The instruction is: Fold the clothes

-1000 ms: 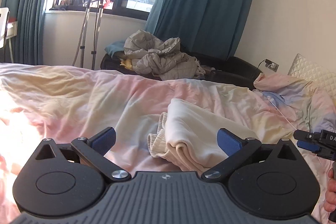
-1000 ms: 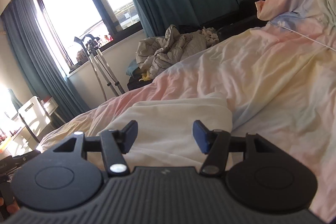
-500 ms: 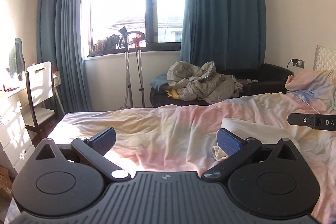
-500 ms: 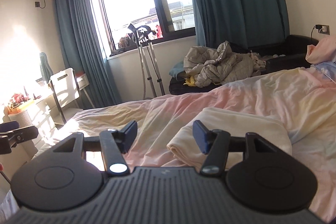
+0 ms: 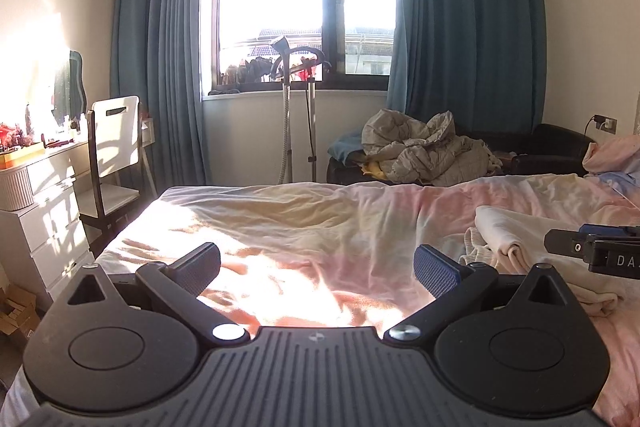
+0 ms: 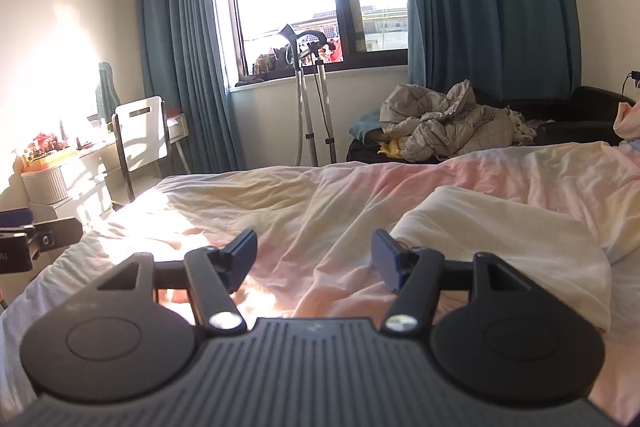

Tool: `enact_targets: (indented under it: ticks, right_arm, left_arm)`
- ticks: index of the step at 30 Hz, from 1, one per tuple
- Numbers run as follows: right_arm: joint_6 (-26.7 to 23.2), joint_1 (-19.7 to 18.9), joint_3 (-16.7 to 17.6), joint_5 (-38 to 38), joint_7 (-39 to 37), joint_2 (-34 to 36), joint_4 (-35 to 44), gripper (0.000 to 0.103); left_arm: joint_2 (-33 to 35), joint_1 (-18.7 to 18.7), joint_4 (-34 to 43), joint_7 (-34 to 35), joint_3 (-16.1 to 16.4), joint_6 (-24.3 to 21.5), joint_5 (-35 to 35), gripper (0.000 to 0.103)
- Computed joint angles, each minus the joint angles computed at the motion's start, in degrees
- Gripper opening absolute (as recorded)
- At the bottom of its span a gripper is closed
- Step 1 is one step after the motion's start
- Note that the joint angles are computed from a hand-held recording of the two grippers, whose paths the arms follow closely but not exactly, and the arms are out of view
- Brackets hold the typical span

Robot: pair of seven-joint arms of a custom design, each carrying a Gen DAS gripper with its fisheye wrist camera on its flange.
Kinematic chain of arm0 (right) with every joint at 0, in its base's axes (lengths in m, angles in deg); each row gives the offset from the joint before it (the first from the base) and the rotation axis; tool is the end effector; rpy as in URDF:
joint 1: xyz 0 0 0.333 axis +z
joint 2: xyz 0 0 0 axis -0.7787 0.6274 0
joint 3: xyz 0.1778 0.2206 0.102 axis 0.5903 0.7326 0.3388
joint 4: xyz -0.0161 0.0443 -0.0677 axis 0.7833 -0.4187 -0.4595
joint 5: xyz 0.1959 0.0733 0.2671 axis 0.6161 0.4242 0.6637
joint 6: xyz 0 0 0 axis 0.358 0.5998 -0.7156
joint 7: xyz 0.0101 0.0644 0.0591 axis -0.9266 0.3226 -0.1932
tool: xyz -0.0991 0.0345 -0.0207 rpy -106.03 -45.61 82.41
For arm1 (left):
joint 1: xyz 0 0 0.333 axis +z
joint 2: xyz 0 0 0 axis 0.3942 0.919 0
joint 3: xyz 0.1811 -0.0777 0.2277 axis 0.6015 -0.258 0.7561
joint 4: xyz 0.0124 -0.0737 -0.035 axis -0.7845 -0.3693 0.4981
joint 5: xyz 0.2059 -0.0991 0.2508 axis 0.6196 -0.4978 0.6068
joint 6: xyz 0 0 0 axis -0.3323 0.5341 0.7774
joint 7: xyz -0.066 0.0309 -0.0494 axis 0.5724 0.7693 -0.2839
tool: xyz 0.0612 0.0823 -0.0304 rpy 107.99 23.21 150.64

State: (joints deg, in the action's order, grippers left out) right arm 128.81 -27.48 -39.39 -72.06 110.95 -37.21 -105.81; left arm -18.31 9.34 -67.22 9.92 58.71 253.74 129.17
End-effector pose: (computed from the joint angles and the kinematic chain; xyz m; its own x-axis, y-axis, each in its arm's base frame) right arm 0.6653 0.2060 0.5423 0.1878 -0.9717 -0.1430 -0.3290 0.0749 -0.9413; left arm 0.6370 -0.1474 0.5651 -0.0093 -0.9992 -0.0398 -0.2983 0.0408 -0.9536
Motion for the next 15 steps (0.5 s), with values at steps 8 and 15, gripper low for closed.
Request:
enact_targets:
  ticks: [8, 15]
  right_arm:
    - [0.6, 5.6, -9.2, 3.3, 1.4, 6.1, 2.5, 0.067]
    - [0.6, 6.7, -10.9, 1.2, 4.4, 7.1, 3.0, 0.078]
  left_arm:
    - [3.4, 2.3, 1.1, -6.6, -0.3, 0.4, 5.3, 0.103]
    - [3.7, 0.9, 0.2, -3.5, 1.5, 0.2, 2.3, 0.103]
